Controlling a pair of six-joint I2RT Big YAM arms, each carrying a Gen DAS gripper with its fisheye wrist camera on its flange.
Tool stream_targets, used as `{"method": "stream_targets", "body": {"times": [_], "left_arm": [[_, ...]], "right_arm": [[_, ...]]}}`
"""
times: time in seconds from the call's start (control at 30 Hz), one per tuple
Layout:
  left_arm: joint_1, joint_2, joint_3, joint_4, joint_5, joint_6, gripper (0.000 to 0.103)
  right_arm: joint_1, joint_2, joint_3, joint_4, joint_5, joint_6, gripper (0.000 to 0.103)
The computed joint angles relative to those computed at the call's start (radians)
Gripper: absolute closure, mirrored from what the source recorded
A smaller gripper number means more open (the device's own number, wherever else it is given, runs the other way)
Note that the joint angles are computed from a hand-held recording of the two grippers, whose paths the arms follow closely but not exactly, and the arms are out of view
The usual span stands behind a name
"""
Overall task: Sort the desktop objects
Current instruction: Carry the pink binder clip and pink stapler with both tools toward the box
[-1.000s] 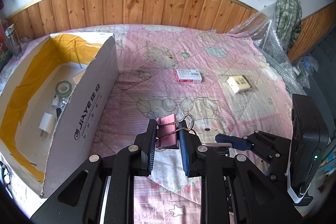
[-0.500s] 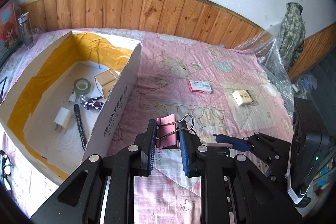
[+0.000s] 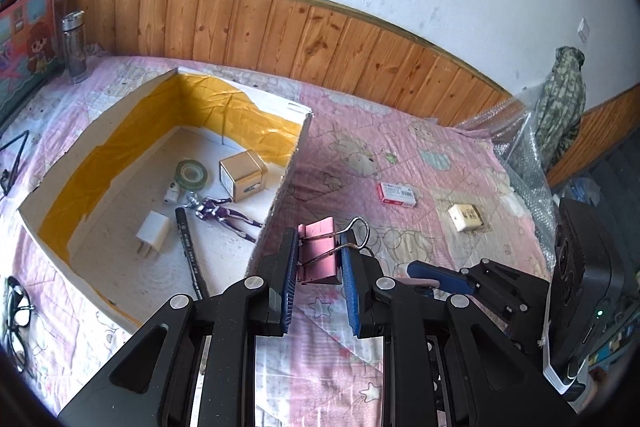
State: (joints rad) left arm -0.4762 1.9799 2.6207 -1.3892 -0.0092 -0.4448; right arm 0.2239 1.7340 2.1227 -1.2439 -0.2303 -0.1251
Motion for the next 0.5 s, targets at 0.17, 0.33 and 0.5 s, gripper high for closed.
{"method": "stream_targets", "body": {"times": [0.17,0.33,0.5], "left_arm": [[0.027,-0.036,-0.048,0.031,0.006,-0.012,0.081],[0.056,-0.06,-0.084,0.052,0.017,-0.027,0.081],[0.088,-0.084,-0.127,0.077,0.027,-0.04,0.081]], "right_arm": [[0.02,0.04,0.078,-0.026,0.008,-0.01,0.044],[0.036,0.081,0.157,-0.052,0.014,-0.016,0.044],[0.055,0.136,0.263,-0.091,0.021,-0.027,0.044]]}}
